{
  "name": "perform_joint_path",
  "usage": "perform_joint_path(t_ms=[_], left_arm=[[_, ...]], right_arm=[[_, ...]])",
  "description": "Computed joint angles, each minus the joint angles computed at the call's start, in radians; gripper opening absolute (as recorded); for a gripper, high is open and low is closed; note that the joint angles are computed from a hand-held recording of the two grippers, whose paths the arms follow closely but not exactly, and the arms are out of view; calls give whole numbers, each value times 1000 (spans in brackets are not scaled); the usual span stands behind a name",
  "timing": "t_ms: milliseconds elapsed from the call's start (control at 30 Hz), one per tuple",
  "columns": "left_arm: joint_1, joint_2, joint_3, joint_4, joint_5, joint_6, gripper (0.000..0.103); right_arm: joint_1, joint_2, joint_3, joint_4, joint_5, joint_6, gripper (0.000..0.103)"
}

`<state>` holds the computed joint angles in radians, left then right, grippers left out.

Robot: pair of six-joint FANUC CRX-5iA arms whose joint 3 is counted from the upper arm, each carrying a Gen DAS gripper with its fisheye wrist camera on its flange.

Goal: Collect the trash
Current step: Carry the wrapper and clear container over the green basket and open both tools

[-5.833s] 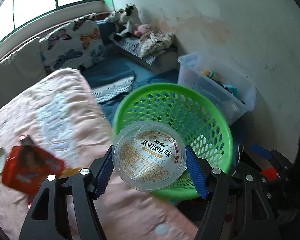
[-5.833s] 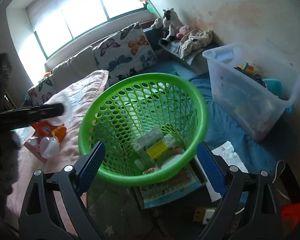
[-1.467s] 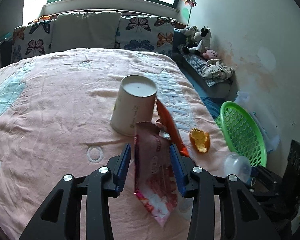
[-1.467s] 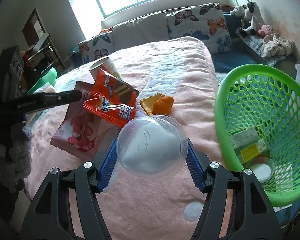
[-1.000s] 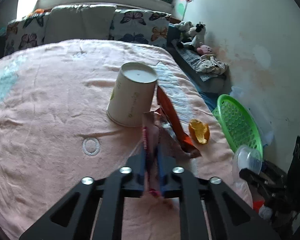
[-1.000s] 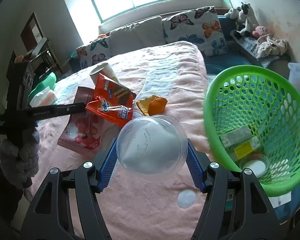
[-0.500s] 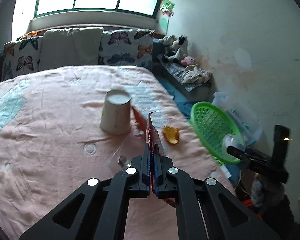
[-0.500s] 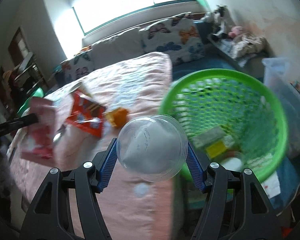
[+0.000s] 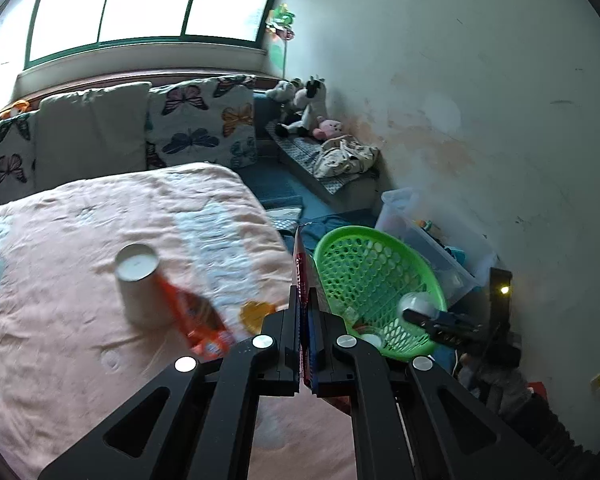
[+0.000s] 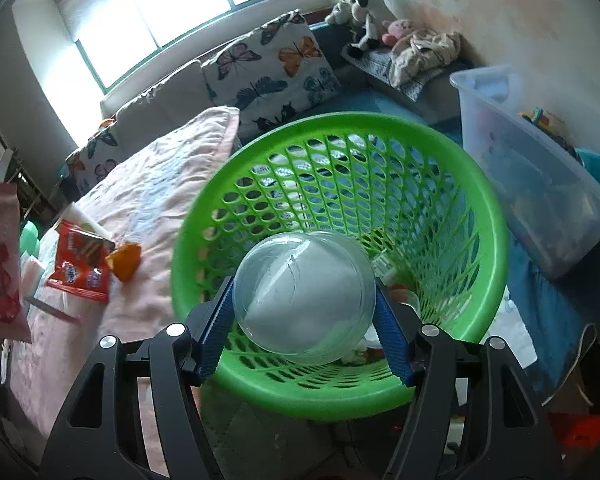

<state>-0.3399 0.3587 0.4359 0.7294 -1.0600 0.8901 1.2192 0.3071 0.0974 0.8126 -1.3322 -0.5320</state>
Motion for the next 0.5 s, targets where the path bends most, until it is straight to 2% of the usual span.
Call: perform_joint_path(t_ms=[133, 500], left_arm=[[-39, 35, 54, -19, -3, 16, 3], [-156, 191, 276, -98, -46, 99, 4]], right_arm=[[5, -15, -29, 6, 5, -34, 72], [88, -41, -54, 68, -99, -106, 72]])
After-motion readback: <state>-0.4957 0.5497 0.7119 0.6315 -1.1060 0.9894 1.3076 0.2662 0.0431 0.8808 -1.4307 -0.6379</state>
